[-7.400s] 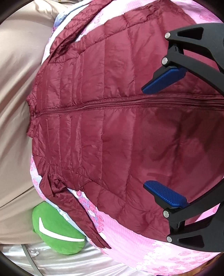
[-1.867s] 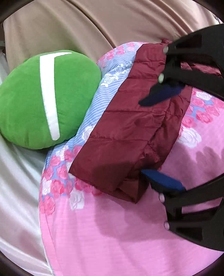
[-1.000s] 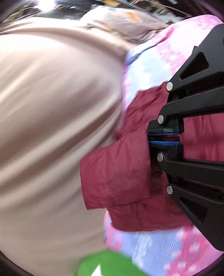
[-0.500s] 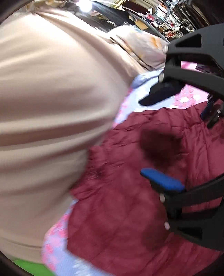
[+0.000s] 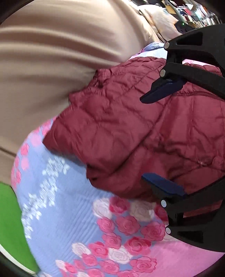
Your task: Fold large clothes
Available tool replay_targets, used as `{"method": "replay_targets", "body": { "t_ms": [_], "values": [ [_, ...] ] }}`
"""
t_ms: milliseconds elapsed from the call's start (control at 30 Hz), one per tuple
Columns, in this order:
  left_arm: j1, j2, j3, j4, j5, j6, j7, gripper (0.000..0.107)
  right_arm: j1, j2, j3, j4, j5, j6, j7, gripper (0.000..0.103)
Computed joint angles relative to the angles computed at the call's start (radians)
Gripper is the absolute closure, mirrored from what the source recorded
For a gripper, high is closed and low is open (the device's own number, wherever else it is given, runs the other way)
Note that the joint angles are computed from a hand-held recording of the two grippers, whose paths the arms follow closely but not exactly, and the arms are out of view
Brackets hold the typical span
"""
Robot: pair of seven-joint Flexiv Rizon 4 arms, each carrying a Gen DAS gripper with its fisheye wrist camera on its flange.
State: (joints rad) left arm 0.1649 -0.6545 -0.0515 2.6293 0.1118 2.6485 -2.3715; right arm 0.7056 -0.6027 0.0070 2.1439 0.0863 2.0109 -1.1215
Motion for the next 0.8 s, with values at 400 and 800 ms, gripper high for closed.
{"method": "replay_targets", "body": {
  "t_ms": [400, 800],
  "values": [
    [-0.156, 0.107, 0.051, -0.046, -0.227, -0.083, 0.099, 0.107, 0.143, 0.078, -0.105, -0.056, -0.026, 0.193, -0.17, 0.1],
    [-0.034, -0.047, -0.035, -0.079, -0.009, -0.036, 0.002, 0.046, 0.002, -0.07, -0.01, -0.274, 0.003, -0.038, -0.152, 0.1]
  ]
}}
